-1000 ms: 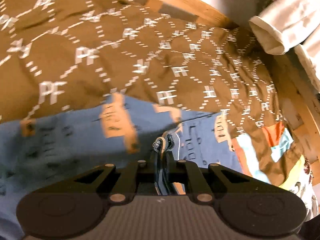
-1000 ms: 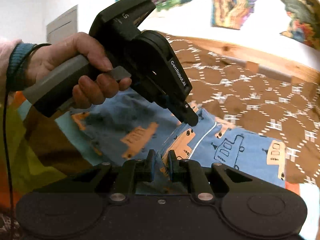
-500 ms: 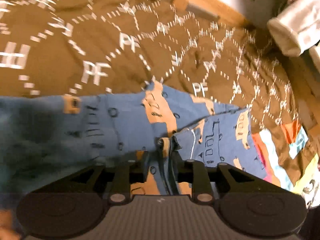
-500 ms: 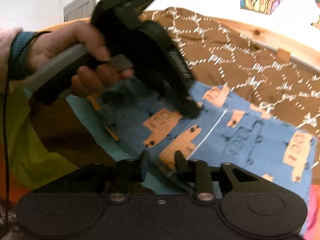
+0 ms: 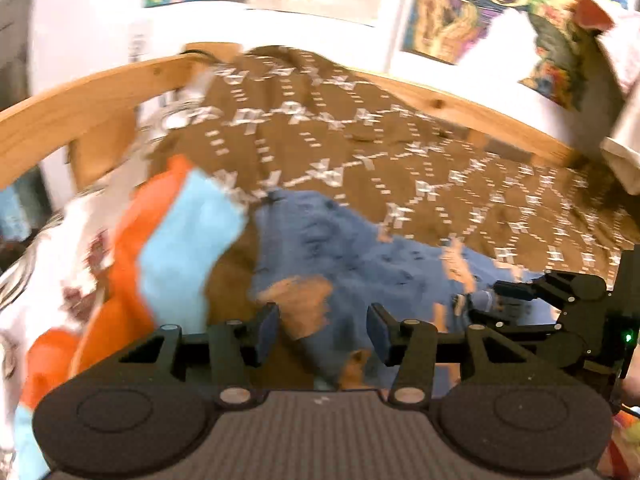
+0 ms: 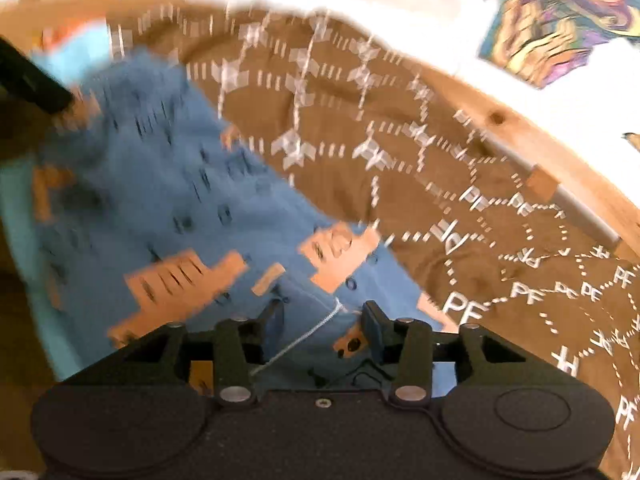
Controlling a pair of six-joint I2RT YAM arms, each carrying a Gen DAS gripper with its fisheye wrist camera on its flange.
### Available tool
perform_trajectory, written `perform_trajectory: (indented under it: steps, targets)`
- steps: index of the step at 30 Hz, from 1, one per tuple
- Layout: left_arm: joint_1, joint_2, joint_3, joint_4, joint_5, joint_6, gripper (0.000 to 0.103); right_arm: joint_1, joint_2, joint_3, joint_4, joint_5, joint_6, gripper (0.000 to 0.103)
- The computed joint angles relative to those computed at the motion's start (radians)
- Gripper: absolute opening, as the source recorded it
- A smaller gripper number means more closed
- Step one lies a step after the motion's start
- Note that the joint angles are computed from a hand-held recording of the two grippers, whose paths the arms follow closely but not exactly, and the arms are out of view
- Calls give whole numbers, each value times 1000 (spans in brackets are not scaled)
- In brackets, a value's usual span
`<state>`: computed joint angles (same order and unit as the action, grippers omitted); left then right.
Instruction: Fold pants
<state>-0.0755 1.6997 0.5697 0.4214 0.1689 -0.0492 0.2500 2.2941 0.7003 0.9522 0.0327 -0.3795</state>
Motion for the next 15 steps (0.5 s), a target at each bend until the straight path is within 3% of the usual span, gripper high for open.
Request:
perform_trajectory:
  steps: [3,9,12,15]
  targets:
    - [1,40,36,-25,-50,-20,51,-8,8,10,12,-16,0,51]
    - [91,143,87,69,101,-169,53,-33,-75,-23,16,-106,-37,57]
    - [135,205,133,92,184,-232,45,-57,-103,86,-136,-198,-81,60]
    - [144,225,164,56,199,-201,38,-85,-78,302,-442,-341,-162,64]
